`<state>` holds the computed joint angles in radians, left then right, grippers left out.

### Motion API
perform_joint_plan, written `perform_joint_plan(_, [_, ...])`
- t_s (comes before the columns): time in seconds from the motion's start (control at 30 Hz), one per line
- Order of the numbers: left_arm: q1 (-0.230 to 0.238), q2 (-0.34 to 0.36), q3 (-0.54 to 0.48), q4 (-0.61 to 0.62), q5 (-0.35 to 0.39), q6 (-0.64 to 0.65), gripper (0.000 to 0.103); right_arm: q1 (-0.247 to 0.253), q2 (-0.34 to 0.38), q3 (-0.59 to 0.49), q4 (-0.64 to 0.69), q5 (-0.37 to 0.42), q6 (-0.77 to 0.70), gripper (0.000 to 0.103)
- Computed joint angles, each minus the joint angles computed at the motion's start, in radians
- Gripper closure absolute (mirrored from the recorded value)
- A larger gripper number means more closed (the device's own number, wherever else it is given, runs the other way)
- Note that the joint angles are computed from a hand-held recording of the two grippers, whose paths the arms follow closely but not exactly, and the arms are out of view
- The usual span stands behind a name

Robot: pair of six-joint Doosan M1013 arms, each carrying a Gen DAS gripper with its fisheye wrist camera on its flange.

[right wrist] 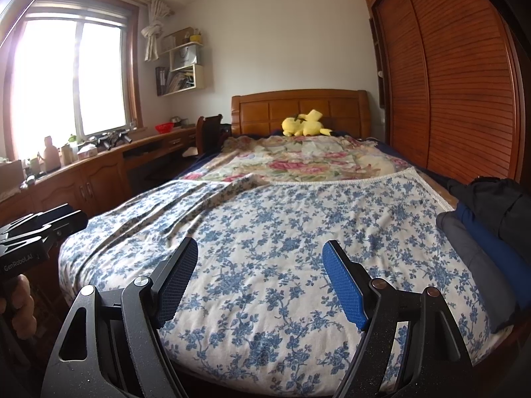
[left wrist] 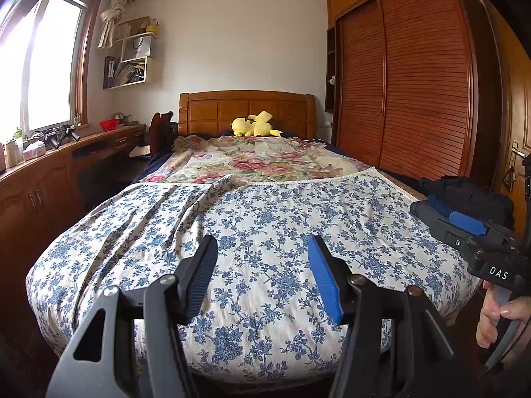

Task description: Fold large clothes

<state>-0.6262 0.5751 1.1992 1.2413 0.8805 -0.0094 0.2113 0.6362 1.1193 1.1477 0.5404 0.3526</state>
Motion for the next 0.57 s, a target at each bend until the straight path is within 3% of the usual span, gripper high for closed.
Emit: perform_joint_plan(0.57, [-0.003,-0.004,0.006,0.015,-0.006,-0.012,0.047,0.003,-0.006,0.010,0.009,-0.014,0.000,0.024])
